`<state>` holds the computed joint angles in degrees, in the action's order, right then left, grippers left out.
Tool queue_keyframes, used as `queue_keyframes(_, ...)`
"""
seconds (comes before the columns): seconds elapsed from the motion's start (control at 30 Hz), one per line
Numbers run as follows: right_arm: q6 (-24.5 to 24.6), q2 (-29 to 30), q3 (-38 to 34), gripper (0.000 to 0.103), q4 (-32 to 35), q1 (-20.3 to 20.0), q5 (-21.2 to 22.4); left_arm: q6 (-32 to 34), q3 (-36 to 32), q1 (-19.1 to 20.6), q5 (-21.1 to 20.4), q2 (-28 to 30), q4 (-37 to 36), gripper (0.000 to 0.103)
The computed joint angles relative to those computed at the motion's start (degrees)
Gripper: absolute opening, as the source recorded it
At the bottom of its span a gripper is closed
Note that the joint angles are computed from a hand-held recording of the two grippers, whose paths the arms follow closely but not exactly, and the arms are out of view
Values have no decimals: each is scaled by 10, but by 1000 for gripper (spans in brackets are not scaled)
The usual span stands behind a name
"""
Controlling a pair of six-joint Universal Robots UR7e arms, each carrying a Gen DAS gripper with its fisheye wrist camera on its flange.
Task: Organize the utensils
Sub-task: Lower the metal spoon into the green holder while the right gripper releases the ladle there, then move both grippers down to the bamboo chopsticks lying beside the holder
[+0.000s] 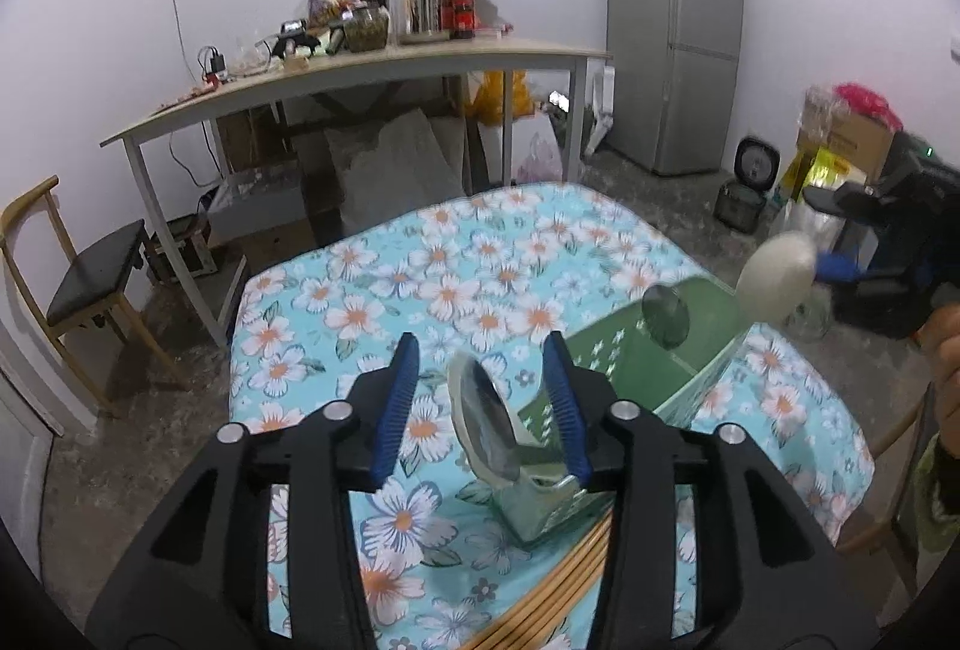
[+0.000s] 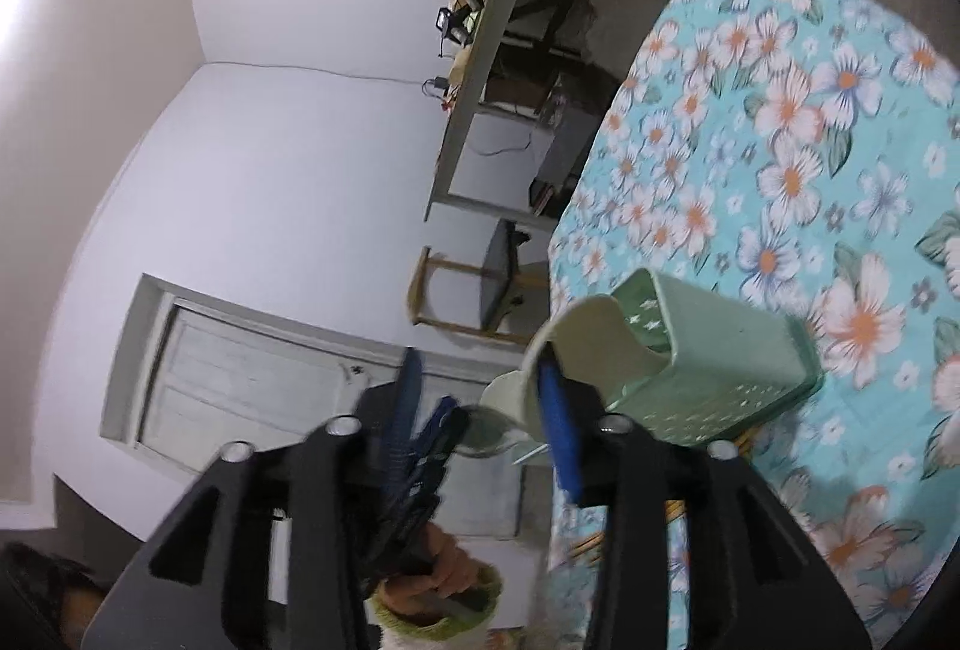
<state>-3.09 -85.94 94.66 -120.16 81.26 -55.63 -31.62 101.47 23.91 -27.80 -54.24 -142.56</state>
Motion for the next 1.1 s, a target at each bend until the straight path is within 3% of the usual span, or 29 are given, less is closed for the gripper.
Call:
queue_keyframes(0.33, -58, -29, 23, 50, -74, 22, -47, 32, 58, -24, 41, -18, -156, 65)
queue_keyframes(0.47, -79, -21, 13, 55, -63, 34, -57, 19, 80, -33, 46, -28, -181, 71)
queue_keyframes(0.57, -86, 6, -12, 58, -27, 52, -106, -3, 94, -38, 46, -36, -180, 71)
queue_keyframes(0.63, -86, 16, -15, 59, -36, 68, -170, -16, 104, -41, 46, -41, -178, 71)
queue_keyframes(0.7, -89, 18, -7, 59, -77, 83, -229, -26, 114, -44, 46, -46, -180, 73)
queue_keyframes(0.8, -112, 3, 21, 65, -154, 92, -258, -35, 128, -49, 46, -52, -191, 75)
queue_keyframes(0.87, -122, -8, 34, 66, -185, 91, -257, -52, 140, -52, 44, -59, -185, 76)
queue_keyframes(1.1, -151, -55, 76, 70, -201, 71, -252, -132, 182, -63, 29, -84, -145, 78)
